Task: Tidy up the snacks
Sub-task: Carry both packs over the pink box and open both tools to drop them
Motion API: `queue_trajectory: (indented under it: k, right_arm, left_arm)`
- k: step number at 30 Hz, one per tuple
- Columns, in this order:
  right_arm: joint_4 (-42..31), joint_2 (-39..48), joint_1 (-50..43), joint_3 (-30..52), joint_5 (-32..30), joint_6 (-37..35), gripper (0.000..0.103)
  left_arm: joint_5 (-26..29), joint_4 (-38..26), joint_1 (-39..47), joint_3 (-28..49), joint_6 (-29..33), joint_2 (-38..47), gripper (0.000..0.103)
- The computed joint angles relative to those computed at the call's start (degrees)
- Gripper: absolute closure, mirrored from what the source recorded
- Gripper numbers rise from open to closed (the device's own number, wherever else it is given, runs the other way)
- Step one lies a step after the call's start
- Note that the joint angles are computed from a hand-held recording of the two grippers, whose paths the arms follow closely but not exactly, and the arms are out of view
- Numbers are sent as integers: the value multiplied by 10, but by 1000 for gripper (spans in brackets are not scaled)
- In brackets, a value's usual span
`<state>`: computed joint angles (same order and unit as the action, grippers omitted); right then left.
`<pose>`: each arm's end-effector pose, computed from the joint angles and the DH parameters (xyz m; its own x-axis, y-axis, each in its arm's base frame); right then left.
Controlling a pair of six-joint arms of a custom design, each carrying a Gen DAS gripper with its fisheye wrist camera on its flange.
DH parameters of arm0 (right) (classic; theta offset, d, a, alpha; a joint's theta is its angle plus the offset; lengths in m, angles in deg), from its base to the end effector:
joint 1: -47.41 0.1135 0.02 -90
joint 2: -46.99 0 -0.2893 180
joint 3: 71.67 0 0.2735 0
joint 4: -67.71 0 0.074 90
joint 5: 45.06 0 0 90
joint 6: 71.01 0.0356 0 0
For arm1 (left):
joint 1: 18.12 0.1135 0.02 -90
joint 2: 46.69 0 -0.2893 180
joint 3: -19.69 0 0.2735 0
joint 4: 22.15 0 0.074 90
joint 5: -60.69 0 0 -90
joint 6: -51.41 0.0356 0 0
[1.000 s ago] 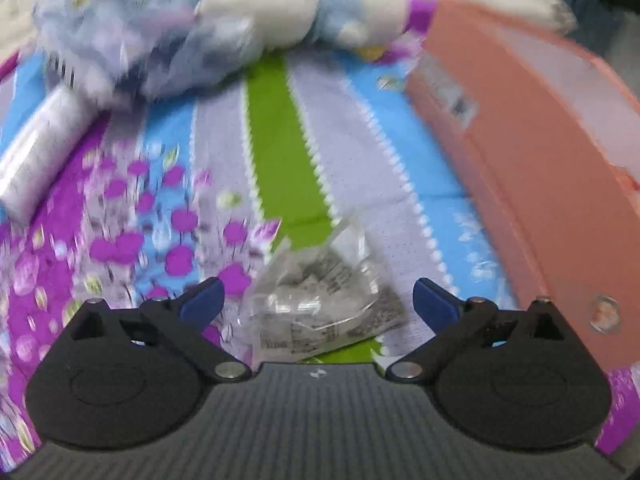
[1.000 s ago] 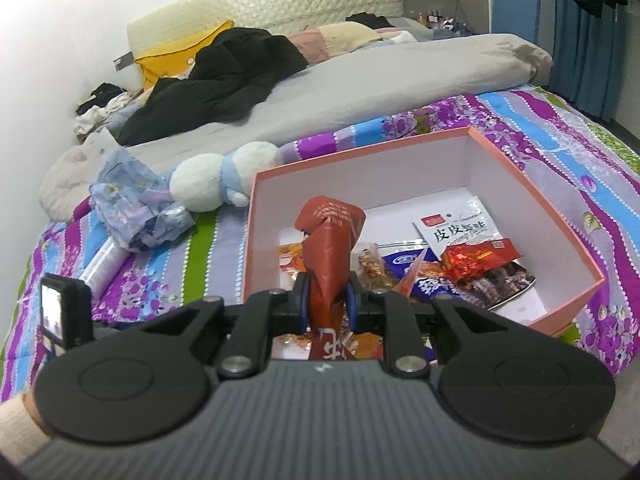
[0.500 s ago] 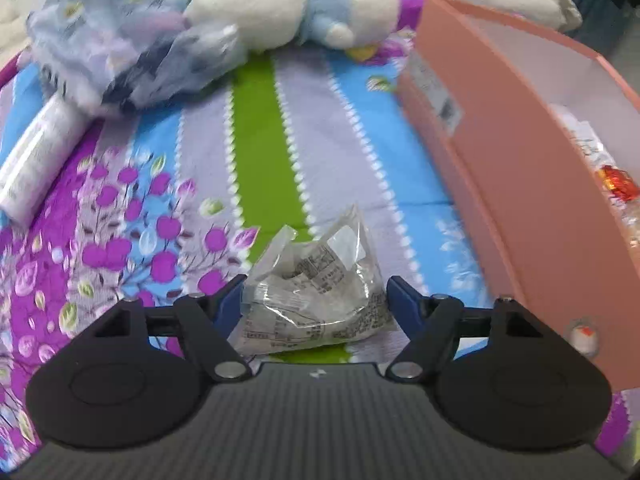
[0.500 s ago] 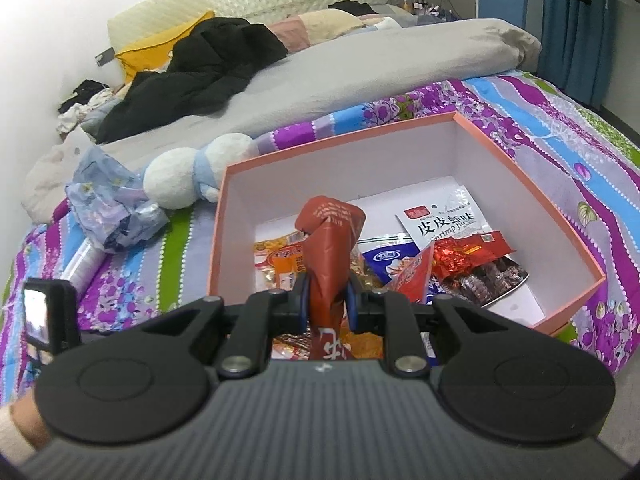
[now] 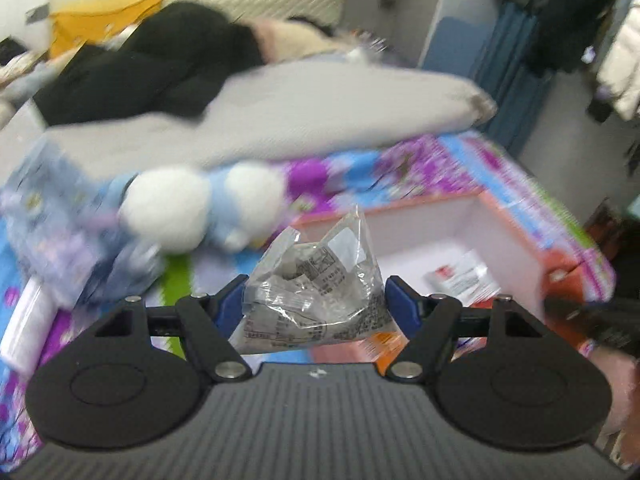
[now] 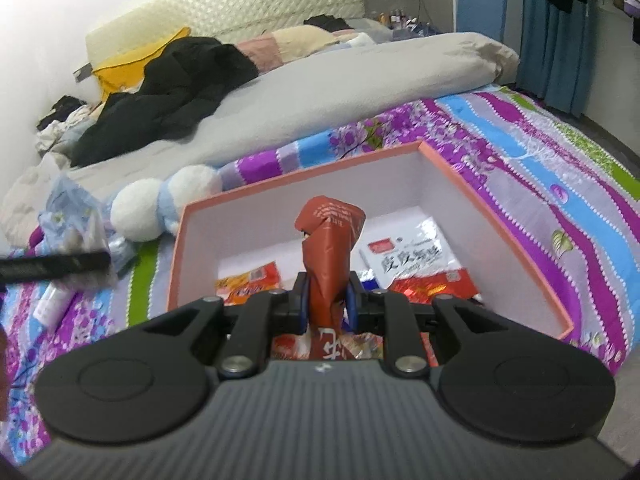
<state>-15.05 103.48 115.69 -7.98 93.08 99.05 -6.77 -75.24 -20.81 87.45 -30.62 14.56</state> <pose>0.0824 0.1351 0.2943 -0.6048 0.2579 -0.7535 0.2579 0.9586 0.1211 0.2252 -0.0242 0.3205 -0.6760 0.1600 -0.7193 0.4042 0.8967 -0.1804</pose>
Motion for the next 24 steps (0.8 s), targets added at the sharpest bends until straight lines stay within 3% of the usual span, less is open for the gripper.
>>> queue_trajectory:
  k: [6, 13, 16, 17, 19, 24]
  right_arm:
    - [49, -37, -70, -36, -37, -63, 82]
    - [83, -62, -93, -108, -75, -58, 80]
    - [78, -64, -93, -121, -81, -43, 79]
    - [83, -75, -94, -127, -84, -42, 77]
    - [78, -87, -82, -128, -75, -29, 49]
    - [-4, -66, -1, -76, -11, 54, 44]
  left_arm:
    - [-40, 23, -119, 30, -72, 36, 26]
    - [-54, 58, -171, -30, -80, 61, 25]
    - [-60, 73, -169, -52, -74, 63, 13]
    - [-66, 73, -169, -52, -74, 62, 10]
    - [-72, 66, -164, -46, -69, 56, 7]
    - [-77, 22, -142, -8, -49, 28, 7]
